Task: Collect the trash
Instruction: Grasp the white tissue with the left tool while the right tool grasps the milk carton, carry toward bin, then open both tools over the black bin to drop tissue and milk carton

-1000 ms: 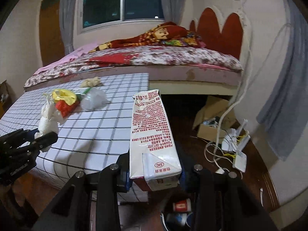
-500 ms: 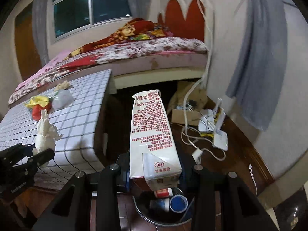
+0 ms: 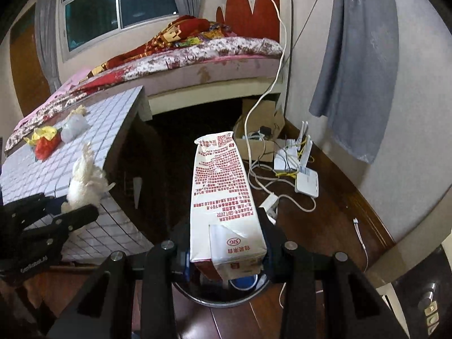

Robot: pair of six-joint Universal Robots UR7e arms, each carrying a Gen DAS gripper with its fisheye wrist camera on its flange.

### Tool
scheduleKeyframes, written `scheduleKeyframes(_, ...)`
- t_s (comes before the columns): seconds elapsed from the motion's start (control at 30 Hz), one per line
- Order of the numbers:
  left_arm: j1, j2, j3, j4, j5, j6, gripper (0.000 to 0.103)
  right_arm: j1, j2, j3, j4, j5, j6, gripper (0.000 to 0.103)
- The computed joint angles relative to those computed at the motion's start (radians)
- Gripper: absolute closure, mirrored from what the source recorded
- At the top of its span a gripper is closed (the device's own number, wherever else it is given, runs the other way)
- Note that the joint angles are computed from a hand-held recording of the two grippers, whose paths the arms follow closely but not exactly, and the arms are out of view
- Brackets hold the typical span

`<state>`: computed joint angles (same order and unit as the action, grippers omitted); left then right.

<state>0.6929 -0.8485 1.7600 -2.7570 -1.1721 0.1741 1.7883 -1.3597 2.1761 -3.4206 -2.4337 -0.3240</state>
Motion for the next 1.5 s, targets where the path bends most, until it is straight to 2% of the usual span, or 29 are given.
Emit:
scheduleKeyframes(0.17,-0.008,0.025,-0.005,0.016,-0.022,0.008,0.068,-0.025,-0.021,0.038,0.021,-0.005,-0.002,0.064)
scheduleKeyframes(0.37,-0.006,0.053,-0.016,0.051,-0.05,0.009,0.068,-0.064,-0.052,0.076,0.035,0.033,0.0,0.064)
scheduleKeyframes(0.8,0.028,0.148,-0.089,0.16,-0.107,0.001,0.068,-0.154,-0.024,0.068,0.127,0.098,0.001,0.064)
scheduleKeyframes(1.0,0.044,0.184,-0.119,0.193,-0.109,-0.008,0.068,-0.19,-0.008,0.042,0.188,0.134,0.021,0.064)
scheduleKeyframes(1.07,0.057,0.196,-0.139,0.226,-0.138,-0.012,0.066,-0.21,-0.01,0.031,0.24,0.164,0.049,0.064)
scheduleKeyframes(1.1,0.066,0.206,-0.154,0.247,-0.156,-0.017,0.06,-0.22,-0.006,0.023,0.262,0.17,0.062,0.059)
scheduleKeyframes(1.13,0.066,0.217,-0.16,0.247,-0.142,-0.027,0.046,-0.222,0.01,0.017,0.253,0.14,0.064,0.047)
scheduleKeyframes(1.17,0.06,0.225,-0.155,0.232,-0.103,-0.043,0.033,-0.227,0.024,0.013,0.248,0.096,0.079,0.012)
scheduleKeyframes(1.2,0.057,0.228,-0.146,0.211,-0.078,-0.055,0.023,-0.234,0.024,0.012,0.257,0.081,0.096,0.007)
scheduleKeyframes(1.3,0.065,0.23,-0.145,0.212,-0.064,-0.097,0.015,-0.257,-0.001,0.015,0.294,0.068,0.134,0.007)
scheduleKeyframes(1.5,0.062,0.211,-0.117,0.205,-0.033,-0.096,0.013,-0.254,0.001,0.014,0.321,0.002,0.164,0.006)
